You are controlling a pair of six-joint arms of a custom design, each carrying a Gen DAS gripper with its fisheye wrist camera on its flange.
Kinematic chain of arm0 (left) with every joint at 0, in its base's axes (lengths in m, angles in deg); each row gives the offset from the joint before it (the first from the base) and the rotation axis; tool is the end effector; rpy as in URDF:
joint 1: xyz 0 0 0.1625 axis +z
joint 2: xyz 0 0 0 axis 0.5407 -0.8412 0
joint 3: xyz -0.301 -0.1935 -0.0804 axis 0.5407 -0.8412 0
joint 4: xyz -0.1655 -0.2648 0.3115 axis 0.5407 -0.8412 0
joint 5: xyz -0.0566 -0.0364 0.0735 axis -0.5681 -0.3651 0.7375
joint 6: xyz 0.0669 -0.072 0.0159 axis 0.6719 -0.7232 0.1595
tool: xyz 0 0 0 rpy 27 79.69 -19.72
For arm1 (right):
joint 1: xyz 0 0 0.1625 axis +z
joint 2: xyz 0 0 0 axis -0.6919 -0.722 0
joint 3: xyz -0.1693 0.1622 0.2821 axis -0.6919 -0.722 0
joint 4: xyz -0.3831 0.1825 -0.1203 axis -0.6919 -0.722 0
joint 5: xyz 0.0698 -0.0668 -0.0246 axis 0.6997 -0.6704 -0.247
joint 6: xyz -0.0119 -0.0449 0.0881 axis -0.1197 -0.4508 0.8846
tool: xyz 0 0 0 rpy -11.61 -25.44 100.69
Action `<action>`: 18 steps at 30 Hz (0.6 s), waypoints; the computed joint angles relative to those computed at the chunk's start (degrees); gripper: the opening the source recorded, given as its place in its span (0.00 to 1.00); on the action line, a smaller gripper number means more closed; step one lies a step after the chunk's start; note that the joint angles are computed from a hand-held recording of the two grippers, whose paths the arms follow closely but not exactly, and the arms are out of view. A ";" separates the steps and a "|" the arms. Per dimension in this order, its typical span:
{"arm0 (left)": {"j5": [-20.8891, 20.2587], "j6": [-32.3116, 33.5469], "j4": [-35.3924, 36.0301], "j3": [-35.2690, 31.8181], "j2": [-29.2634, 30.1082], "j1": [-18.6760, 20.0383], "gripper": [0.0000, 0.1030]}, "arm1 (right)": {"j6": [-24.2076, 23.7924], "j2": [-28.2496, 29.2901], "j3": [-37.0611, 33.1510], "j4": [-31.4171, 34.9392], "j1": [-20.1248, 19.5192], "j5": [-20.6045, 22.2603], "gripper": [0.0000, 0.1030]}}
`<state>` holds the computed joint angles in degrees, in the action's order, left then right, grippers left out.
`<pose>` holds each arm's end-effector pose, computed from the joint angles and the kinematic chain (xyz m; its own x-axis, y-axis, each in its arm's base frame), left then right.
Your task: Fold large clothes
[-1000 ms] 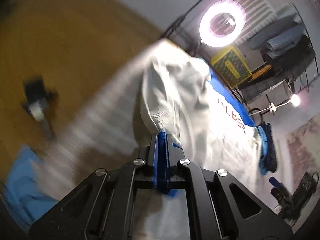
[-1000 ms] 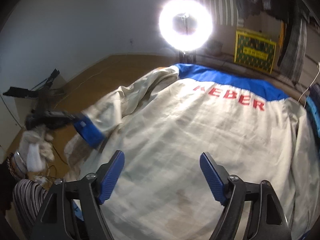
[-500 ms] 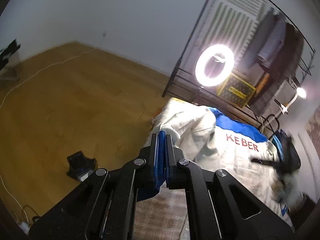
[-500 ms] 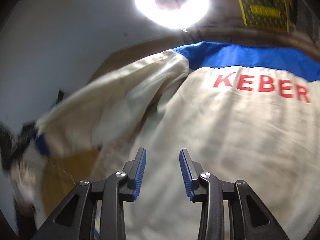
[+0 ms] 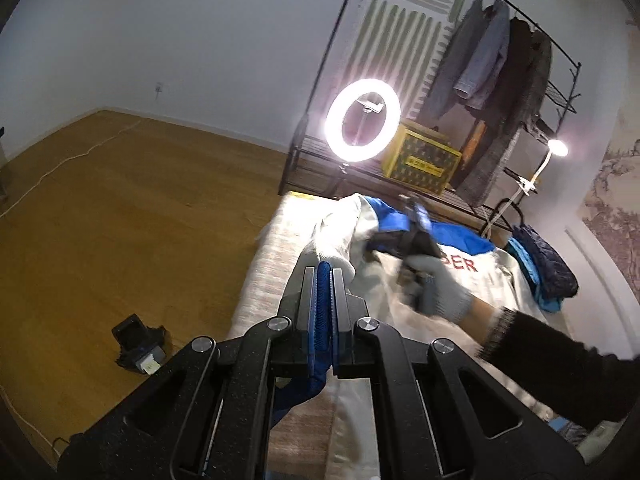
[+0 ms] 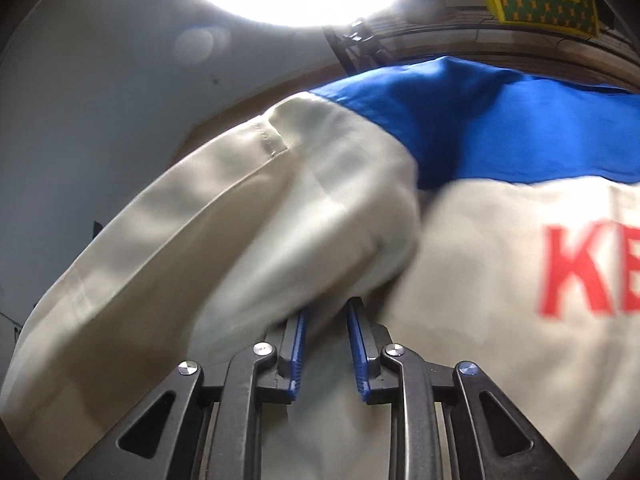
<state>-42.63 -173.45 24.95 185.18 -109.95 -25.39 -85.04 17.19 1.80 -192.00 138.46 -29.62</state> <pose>-0.3178 -0.2632 0.2242 -0.8366 -0.3548 -0.4174 0.2373 0.4519 -0.8599 0.1853 -0.7480 0.0322 -0.8182 -0.5559 0.1464 -0.5685 0.8204 -0.0621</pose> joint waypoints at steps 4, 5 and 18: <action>-1.21 7.09 -8.58 0.27 3.66 0.08 0.03 | 1.92 5.65 -6.36 2.47 0.29 1.19 0.26; -1.66 10.19 -11.90 0.11 5.27 0.59 0.03 | 1.35 5.44 -5.97 2.18 0.33 0.65 0.26; -6.62 34.56 -38.40 -3.50 22.55 2.32 0.03 | -7.92 -23.58 13.90 11.44 -6.93 6.91 0.39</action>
